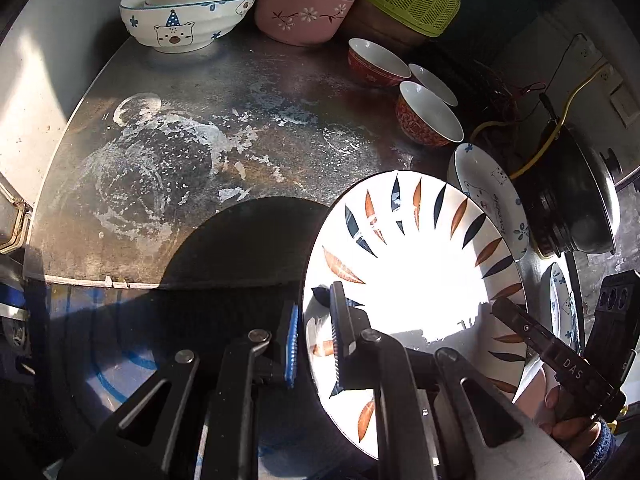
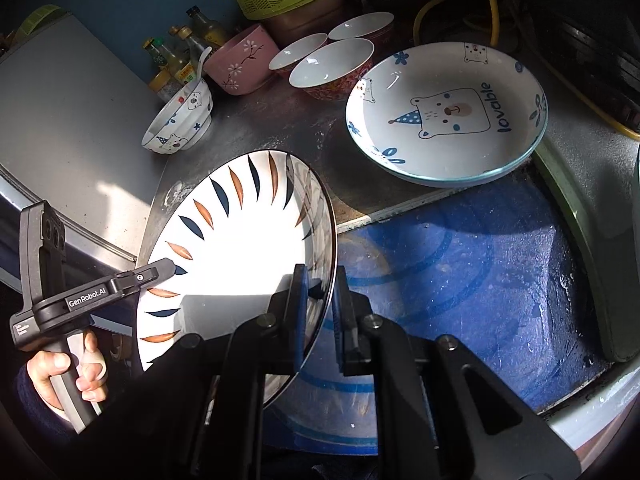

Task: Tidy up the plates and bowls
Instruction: 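Lift the leaf-pattern plate and carry it over the steel counter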

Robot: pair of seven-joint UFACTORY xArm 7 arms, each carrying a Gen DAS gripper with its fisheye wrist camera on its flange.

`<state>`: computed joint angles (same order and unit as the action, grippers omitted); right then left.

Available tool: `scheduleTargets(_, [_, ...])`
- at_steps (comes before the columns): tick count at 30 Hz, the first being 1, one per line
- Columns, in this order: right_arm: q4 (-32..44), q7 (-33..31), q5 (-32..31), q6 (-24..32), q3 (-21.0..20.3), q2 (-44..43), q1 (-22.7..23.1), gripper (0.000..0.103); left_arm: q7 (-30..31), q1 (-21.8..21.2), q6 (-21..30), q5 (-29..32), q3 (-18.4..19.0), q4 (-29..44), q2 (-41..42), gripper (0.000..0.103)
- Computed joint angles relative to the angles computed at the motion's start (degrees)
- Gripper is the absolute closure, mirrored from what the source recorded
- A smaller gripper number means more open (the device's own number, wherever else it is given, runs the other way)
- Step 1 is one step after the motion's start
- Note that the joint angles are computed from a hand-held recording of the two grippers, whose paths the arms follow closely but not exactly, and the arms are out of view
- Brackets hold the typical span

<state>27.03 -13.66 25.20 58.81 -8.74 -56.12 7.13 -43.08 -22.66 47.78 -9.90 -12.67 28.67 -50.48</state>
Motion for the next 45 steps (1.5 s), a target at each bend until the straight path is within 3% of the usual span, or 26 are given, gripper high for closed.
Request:
scheduleTargets(10, [3.8,-1.1,5.6,-6.5,4.7,10.0,9.2,0.091,-0.3,5.9,6.0,2.9,3.3,-4.4,-10.2,0.091])
scheduleTargets(20, [7.7,-3.0,8.9,-9.9,7.3,17.6,14.5,0.091,2.4,12.3,9.7,4.7,6.7,-7.6,-16.9,0.090])
scheduleTargets(34, [15.5,-7.4,13.1,-15.0,11.8,31.6,19.1,0.091,6.7,22.6,11.9,7.4,11.3,-11.5,-21.6,0.090])
scheduleTargets(45, [18.8,-9.4,14.7,-17.3,14.8,37.7,20.3,0.091,8.4,28.6,12.2,9.6,12.4,-13.4,-22.6,0.089])
